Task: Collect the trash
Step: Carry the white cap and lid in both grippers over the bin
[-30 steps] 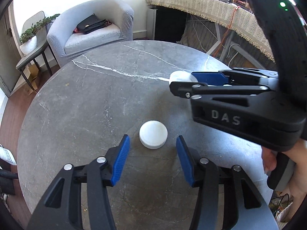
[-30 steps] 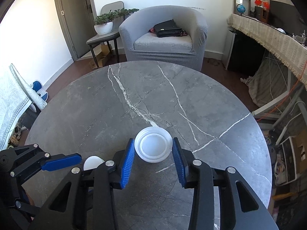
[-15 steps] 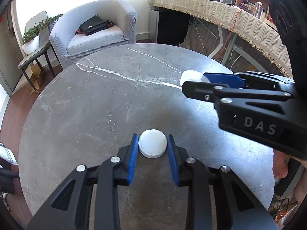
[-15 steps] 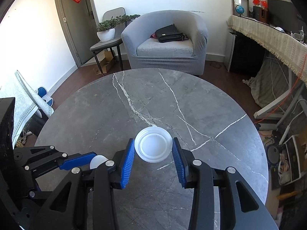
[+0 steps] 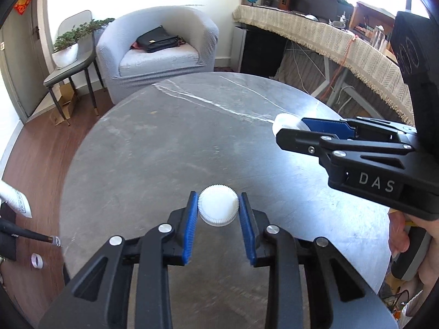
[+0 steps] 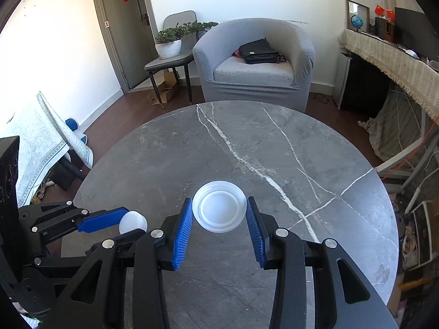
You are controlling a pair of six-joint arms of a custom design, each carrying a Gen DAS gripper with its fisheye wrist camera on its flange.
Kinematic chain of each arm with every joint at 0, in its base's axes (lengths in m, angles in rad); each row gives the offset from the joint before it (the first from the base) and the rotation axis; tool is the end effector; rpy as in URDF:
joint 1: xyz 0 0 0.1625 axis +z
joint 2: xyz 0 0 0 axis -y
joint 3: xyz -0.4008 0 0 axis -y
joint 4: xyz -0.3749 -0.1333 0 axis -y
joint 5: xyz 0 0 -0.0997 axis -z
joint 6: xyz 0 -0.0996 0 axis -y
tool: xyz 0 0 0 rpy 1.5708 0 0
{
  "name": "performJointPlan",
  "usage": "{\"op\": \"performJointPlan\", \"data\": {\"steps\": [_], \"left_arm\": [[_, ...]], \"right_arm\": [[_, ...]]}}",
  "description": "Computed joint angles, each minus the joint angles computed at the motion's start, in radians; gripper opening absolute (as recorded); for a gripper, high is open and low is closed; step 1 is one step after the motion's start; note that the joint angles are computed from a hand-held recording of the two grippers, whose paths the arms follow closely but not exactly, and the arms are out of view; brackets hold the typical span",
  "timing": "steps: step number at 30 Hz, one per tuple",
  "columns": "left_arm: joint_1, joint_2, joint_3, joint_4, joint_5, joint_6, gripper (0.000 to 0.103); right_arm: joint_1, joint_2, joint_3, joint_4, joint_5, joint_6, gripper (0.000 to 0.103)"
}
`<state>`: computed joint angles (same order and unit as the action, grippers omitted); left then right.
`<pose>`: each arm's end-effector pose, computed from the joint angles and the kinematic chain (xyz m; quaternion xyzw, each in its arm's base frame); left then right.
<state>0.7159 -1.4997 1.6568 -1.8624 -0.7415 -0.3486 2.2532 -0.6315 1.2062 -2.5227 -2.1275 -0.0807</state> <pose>-0.2465 -0.4885 0.4503 0.2025 0.8909 -0.2782 0.2965 0.5432 -0.5405 0.1534 0.3039 -0.8957 0.2522 0.2044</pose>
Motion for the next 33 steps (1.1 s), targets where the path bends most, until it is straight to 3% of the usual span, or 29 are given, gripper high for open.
{"op": "performJointPlan", "data": {"steps": [7,19,26,33], "left_arm": [[-0.007,-0.117,0.008,0.112,0.044,-0.079,0.032],[-0.023,-0.297,-0.030,0.416,0.156,-0.270,0.032],[-0.003,-0.379,-0.035,0.584,0.159,-0.369,0.032],[0.055,-0.437,-0.031,0.656,0.140,-0.402,0.032]], "right_arm": [[0.050,0.057,-0.052,0.004,0.039,0.003,0.040],[0.144,0.194,-0.207,0.065,0.099,-0.026,0.040],[0.172,0.297,-0.354,0.140,0.141,-0.032,0.040],[0.191,0.397,-0.490,0.227,0.183,-0.042,0.040]]}}
